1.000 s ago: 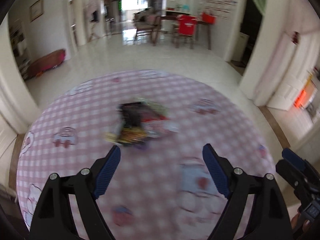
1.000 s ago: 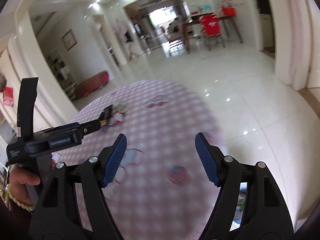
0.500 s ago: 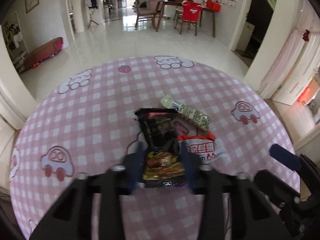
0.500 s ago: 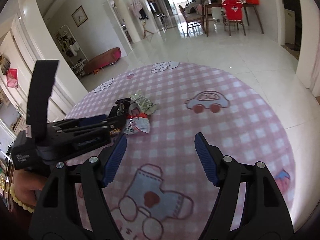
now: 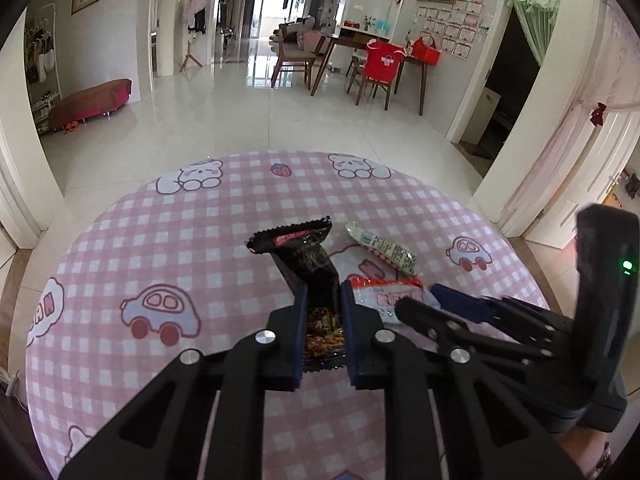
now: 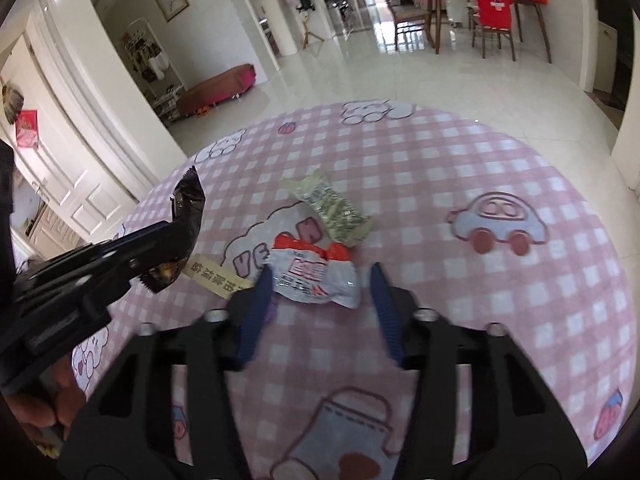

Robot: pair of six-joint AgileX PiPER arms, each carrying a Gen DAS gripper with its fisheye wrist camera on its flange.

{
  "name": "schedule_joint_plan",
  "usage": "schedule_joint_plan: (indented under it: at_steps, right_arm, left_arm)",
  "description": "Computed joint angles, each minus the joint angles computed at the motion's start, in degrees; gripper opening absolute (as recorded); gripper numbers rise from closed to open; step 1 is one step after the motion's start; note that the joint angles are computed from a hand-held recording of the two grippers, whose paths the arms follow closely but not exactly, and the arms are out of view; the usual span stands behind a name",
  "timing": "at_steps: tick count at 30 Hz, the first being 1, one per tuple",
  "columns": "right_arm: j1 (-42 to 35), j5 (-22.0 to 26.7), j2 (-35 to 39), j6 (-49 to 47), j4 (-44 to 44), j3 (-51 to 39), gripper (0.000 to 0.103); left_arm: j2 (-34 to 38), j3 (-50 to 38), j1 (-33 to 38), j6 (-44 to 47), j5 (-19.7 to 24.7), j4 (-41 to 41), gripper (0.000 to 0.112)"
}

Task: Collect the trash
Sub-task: 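Grasp a second black snack bag with the left gripper while the right grasps the white-red wrapper, then carry both items over the bucket and release them, left first then right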

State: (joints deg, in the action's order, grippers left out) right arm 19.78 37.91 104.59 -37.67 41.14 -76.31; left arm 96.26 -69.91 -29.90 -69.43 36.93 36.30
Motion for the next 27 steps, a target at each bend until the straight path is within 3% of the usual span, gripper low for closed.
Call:
schedule_joint_plan:
  at_steps: [2,6,12,20,23,25,27]
  right_arm:
    - [0.9,-1.3,-0.8,-0.7,-1.4,1.1,0.016]
    - [-1.2,-4.5,-8.1,-8.1,4.8,8.7,0.015]
    - [-9.4,-0.4,-18.5,-14.1,11.2,14.9,0.015]
    - [-32.8,13.9,-30.7,-26.3,18.9,22.6,0.015]
    - [-45.8,22.1,-32.0,-32.1,21.5,24.1,0.015]
    - [-55.1,27.7,-31.2,-36.0,22.8,24.5,0.015]
    - [-62.4,31.9,-29.6,-38.8,23.2,24.2,0.015]
  left_arm:
    - [-0.2,0.2,-0.4,-0.3,0.3,0.1,0.015]
    - [-1.5,0.3,-2.8,-1.6,1.8,1.1,0.015]
    - [-2.5,-2.7,-8.7,-3.3,6.1,2.8,0.015]
    - [6.5,-18.9,-20.7,-1.4,14.5,3.4,0.015]
    - [12.8,-28.5,-24.9,1.8,17.7,2.0,0.013]
    - [17.6,-35.8,-26.9,4.9,19.8,0.4,0.0]
    - [23.4,-45.1,-28.7,9.1,22.2,-2.0,0.0]
